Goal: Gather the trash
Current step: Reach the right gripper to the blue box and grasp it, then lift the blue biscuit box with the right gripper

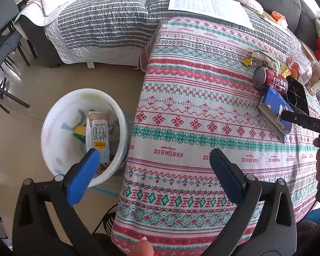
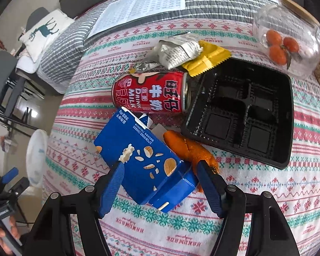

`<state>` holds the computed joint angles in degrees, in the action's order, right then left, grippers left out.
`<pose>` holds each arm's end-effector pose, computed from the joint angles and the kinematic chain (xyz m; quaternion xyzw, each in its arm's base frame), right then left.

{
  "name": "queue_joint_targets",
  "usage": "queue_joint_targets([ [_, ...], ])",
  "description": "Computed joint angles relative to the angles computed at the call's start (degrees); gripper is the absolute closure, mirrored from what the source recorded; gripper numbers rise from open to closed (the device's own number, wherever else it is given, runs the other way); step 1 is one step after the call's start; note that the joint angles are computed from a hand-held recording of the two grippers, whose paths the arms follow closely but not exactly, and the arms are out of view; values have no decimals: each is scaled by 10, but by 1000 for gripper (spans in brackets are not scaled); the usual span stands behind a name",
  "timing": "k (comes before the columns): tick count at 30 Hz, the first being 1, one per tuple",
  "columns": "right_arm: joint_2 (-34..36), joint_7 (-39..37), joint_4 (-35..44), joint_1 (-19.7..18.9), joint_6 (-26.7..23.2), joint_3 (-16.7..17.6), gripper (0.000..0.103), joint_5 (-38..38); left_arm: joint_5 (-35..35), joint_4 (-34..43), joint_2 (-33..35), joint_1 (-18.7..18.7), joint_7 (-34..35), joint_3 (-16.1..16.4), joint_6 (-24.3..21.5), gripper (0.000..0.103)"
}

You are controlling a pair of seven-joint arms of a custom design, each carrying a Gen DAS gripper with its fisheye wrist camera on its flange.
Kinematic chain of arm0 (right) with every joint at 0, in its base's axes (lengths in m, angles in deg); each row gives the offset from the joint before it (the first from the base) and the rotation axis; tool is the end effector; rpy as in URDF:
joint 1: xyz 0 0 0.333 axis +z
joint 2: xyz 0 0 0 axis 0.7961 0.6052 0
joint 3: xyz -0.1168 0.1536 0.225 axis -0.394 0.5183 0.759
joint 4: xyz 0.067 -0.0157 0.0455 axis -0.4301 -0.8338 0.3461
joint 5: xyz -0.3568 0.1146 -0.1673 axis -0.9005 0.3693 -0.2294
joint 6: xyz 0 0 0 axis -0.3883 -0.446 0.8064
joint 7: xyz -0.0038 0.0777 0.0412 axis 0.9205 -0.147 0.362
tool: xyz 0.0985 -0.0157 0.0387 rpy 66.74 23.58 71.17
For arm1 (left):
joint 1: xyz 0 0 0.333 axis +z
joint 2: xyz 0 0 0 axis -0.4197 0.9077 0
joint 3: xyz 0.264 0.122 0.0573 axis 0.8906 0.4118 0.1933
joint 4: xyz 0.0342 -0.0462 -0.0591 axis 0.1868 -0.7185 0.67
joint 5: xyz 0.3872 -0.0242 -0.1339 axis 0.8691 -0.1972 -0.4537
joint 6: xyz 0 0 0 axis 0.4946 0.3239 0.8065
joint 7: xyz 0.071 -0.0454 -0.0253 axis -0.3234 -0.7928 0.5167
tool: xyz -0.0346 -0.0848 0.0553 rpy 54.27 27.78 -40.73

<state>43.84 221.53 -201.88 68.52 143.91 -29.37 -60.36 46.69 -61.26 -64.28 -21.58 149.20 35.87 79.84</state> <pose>0.5179 0.1927 0.3177 -0.4455 0.8683 -0.1076 0.1899 0.6379 -0.0346 0.3429 -0.4578 0.8629 -0.1871 0.1047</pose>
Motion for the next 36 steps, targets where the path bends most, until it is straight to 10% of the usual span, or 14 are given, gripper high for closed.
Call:
queue_joint_targets([
  [5,24,-49,44,15,-38,12,44,6,-2,4,2,2,0,1,-4,1],
  [9,11,-95,32,23,37,18,50,17,-9,10,4,7,4,1,-8,1],
  [19,21,-9,48,31,-3,6,50,-37,-10,14,8,13,7,5,-13,1],
  [24,28,21,20,13,88,-6,53,-5,-6,24,15,16,2,8,-17,1],
  [36,62,-171,57,3,154,43,61,160,-17,38,22,25,0,6,-34,1],
])
